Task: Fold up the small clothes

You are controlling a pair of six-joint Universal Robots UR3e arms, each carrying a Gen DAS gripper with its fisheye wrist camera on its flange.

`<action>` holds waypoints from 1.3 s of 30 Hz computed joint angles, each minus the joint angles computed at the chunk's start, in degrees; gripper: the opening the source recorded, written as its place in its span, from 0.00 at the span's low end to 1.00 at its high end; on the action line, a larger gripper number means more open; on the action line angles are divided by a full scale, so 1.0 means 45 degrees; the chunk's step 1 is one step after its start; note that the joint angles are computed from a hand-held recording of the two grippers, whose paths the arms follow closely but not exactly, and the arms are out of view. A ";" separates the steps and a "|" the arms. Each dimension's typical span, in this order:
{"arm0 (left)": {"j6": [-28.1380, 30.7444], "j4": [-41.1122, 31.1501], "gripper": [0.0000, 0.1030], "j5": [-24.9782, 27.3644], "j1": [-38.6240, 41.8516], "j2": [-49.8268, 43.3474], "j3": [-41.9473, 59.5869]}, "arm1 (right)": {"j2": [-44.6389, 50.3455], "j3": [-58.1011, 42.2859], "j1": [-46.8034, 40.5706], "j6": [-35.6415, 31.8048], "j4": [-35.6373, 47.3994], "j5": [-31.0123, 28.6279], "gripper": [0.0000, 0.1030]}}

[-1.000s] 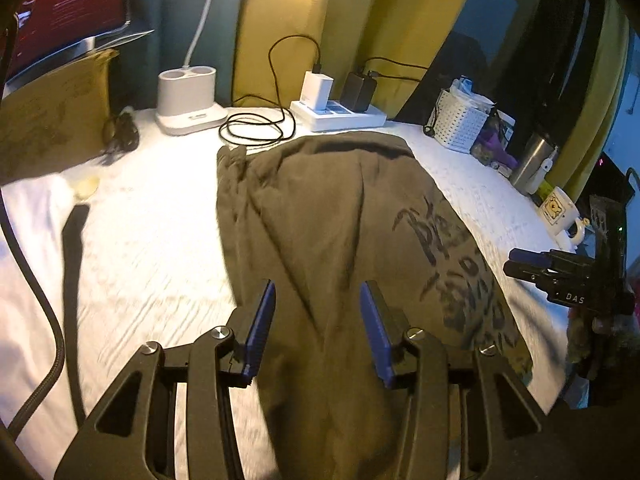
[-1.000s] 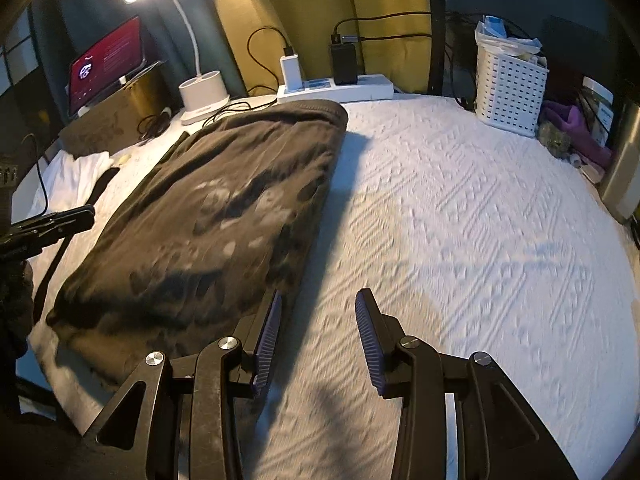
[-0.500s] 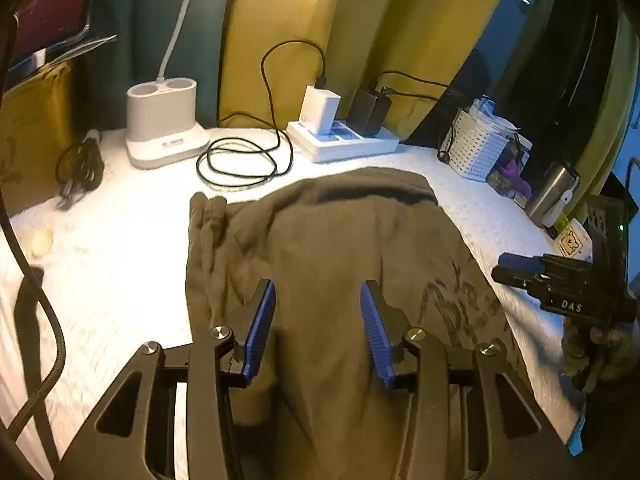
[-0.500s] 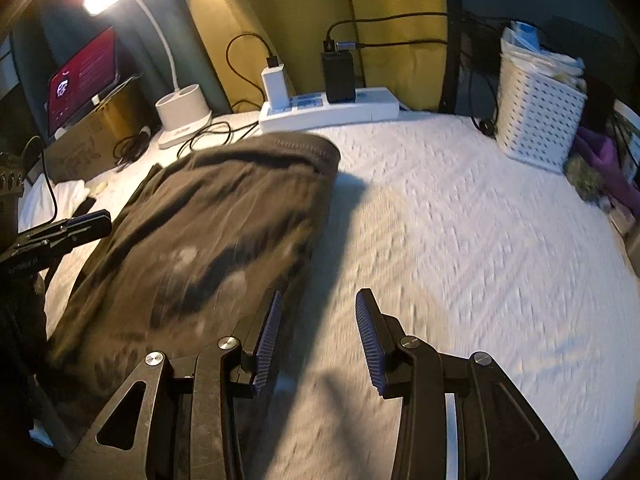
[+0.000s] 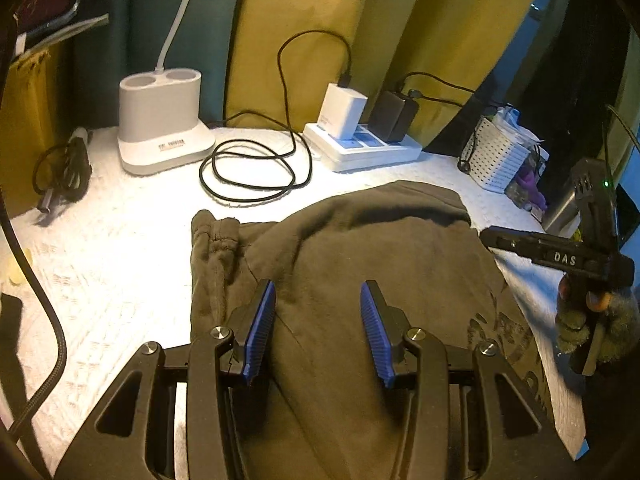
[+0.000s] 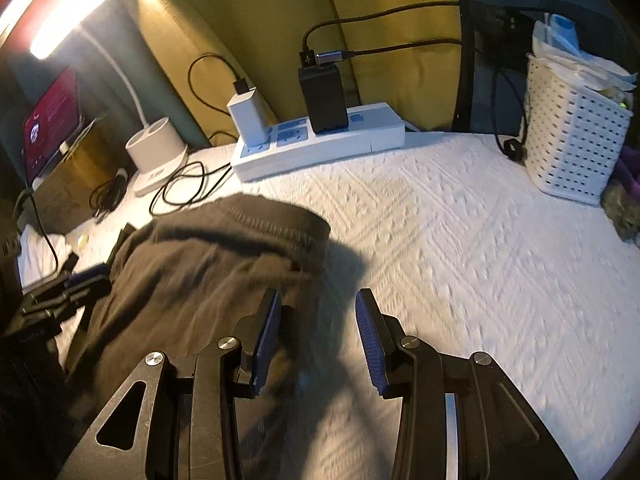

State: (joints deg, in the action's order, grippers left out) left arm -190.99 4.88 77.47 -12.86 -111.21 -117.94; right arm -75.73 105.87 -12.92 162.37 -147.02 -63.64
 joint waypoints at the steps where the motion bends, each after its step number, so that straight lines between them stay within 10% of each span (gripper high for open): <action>1: -0.0020 -0.0106 0.43 -0.0187 0.0086 -0.0052 0.0026 | 0.0248 -0.0274 0.0037 0.0094 0.0037 0.0044 0.40; 21: -0.0087 -0.0071 0.49 -0.1640 0.0767 -0.0171 -0.0237 | 0.4181 -0.5951 0.0991 0.0784 0.2406 0.1061 0.21; 27: -0.0145 -0.0046 0.49 -0.1505 0.0708 -0.0219 -0.0204 | 0.5306 -0.7933 0.1018 0.0289 0.4171 0.1136 0.27; 29: -0.0122 -0.0111 0.49 -0.1250 0.0600 -0.0174 -0.0179 | 0.4941 -0.7397 0.1014 0.0428 0.3619 0.0599 0.40; 39: 0.1050 -0.2209 0.50 0.0880 0.0153 -0.0534 0.1940 | 0.3549 -0.4912 0.0557 0.0793 0.0957 -0.0818 0.43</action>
State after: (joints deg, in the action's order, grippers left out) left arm -186.26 -5.06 81.43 -12.17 -113.61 -109.22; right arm -59.76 83.77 -10.41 165.94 -142.72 -67.32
